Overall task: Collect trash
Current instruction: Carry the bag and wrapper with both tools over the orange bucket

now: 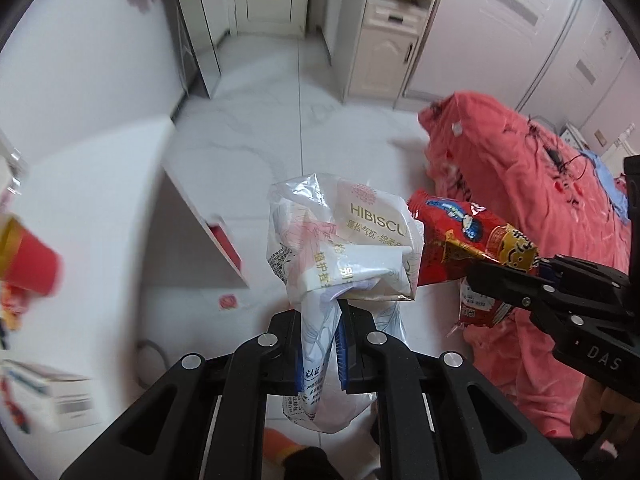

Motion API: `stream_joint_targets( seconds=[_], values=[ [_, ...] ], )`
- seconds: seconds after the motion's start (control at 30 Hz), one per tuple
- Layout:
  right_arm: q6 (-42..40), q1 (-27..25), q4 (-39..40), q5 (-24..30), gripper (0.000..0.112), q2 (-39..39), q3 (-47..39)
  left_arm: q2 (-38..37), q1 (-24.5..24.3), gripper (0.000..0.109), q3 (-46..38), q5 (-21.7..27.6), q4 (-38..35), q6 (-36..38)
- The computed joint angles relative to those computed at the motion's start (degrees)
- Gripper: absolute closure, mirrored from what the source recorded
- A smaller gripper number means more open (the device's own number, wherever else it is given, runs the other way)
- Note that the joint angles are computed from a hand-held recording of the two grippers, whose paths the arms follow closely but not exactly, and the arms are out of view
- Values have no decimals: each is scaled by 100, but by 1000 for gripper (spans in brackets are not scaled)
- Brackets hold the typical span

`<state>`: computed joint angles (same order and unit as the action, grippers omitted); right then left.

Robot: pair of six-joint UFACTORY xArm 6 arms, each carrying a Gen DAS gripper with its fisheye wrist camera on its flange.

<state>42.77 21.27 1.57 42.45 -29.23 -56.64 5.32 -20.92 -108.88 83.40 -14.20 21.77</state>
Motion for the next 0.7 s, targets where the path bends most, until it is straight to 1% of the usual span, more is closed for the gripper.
stream_joint_targets(
  seconds=[0.03,0.07,0.17,0.23,0.27,0.3,0.37,0.4,0.43,0.63,0.7],
  values=[
    [22,-53,46,-133,92,3,209,38,-31,95,96,-42,-2,-23],
    [49,-77,57,-238,92,59,333,52,-56,95,383,-188,-6,-29],
    [40,-189,205,-627,92,232,836,197,-141,96,736,-397,-2,-77],
    [83,-250,272,-832,92,373,1037,291,-159,95,948,-465,-89,-109],
    [129,-269,288,-940,92,464,1104,317,-185,95,1200,-617,-133,-74],
    [166,-307,296,-1046,92,521,1226,364,-212,95,1239,-634,-95,-77],
    [113,-427,436,-1262,92,710,1421,468,-292,95,1559,-819,-76,-19],
    [58,-476,521,-1379,92,763,1553,541,-321,95,1566,-792,-48,-43],
    [17,-514,564,-1464,92,826,1663,601,-369,96,1727,-889,-18,-59],
    [-497,-588,1121,-2108,91,1345,2087,1087,-578,94,2037,-1217,-103,0],
    [-610,-577,1268,-2256,91,1486,2139,1250,-603,92,1995,-1187,-145,95]
  ],
)
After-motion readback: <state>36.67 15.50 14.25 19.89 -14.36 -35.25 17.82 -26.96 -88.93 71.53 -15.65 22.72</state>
